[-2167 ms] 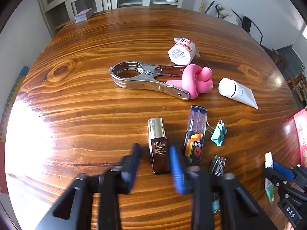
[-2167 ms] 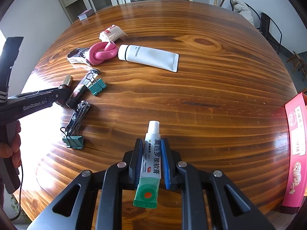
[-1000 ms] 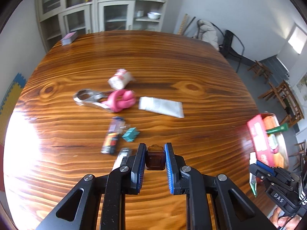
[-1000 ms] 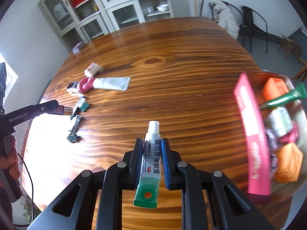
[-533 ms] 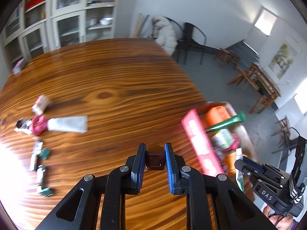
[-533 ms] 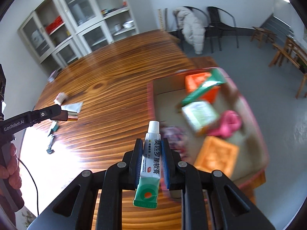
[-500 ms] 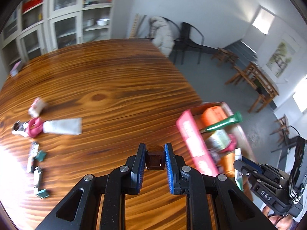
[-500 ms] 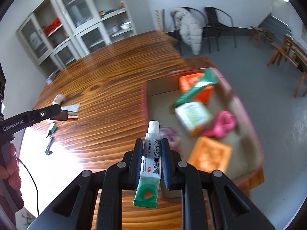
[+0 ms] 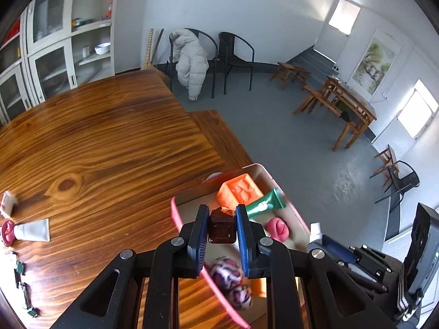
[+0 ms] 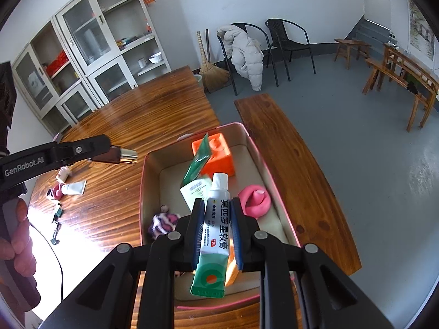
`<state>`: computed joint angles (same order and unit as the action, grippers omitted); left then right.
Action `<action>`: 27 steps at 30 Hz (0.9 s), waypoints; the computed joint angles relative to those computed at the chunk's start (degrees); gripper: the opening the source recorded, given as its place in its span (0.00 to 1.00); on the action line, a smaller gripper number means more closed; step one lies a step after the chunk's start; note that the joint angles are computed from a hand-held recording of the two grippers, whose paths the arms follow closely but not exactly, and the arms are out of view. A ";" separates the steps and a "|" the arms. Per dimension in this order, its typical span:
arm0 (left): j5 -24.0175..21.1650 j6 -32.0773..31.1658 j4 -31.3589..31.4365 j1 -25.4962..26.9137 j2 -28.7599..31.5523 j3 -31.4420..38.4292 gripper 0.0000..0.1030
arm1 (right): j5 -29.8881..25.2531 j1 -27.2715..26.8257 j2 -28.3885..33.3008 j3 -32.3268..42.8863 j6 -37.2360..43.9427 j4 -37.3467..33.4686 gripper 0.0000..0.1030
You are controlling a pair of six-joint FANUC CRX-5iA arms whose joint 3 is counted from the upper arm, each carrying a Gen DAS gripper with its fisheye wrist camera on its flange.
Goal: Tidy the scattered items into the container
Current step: 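Carry the ointment tube and brown bottle into the tin box and release them, then move both grippers back to the items on the table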
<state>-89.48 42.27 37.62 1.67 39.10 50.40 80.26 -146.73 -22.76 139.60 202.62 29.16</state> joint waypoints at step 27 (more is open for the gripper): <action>1.73 8.61 -8.35 4.75 -0.13 -0.99 0.77 | -4.40 -2.21 -1.85 0.74 1.99 -6.69 0.51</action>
